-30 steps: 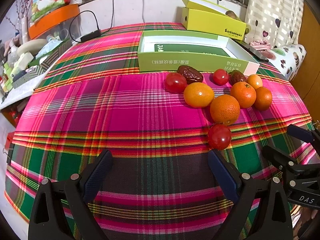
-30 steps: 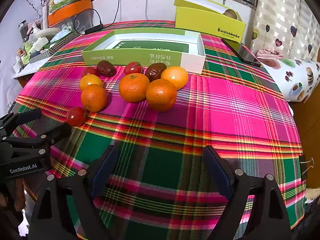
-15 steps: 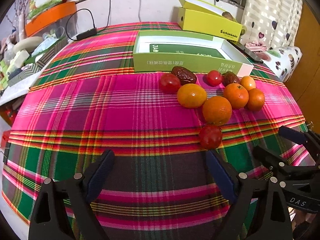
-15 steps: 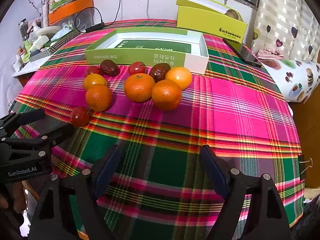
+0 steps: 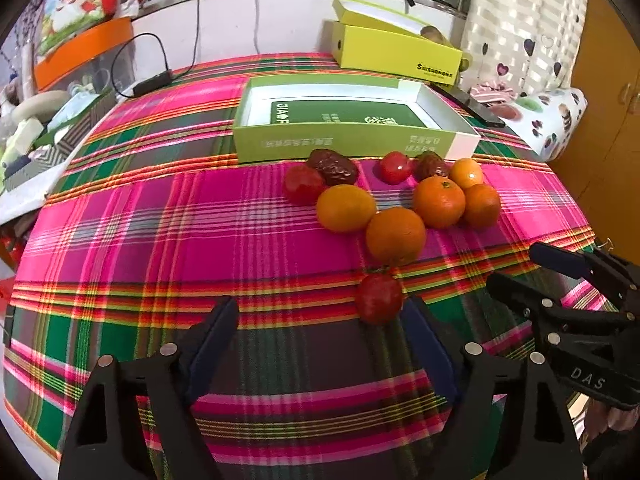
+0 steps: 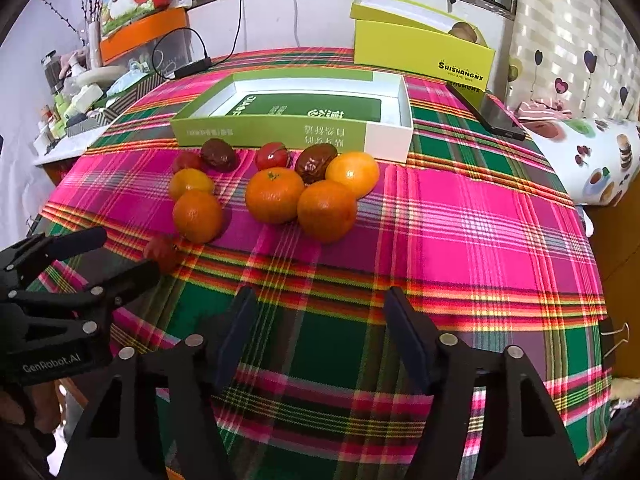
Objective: Organize fruits
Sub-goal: 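Grasp a red tomato with the left tool while the right tool grasps a tangerine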
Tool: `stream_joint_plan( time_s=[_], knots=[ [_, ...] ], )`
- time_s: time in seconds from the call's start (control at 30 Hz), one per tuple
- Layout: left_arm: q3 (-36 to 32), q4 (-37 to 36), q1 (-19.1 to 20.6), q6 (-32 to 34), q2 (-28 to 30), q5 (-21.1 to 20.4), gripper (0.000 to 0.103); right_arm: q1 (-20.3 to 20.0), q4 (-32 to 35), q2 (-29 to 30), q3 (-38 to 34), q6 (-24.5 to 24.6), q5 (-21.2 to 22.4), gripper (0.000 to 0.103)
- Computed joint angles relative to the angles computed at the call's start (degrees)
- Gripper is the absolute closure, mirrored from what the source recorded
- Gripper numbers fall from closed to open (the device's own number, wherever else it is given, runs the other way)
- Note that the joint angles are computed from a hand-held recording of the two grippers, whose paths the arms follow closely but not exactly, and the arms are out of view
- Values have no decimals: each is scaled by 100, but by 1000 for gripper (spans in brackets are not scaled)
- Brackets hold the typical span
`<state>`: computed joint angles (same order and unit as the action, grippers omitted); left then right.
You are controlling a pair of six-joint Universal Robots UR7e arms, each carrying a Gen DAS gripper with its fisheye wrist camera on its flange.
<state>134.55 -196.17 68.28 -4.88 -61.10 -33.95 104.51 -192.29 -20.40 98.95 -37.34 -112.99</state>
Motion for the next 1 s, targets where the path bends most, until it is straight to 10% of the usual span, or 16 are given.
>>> stream_joint_plan(
  time_s=[1.0],
  knots=[
    [-239,27,73,295,201,-182,44,-140,946,204,-874,119,420,52]
  ],
)
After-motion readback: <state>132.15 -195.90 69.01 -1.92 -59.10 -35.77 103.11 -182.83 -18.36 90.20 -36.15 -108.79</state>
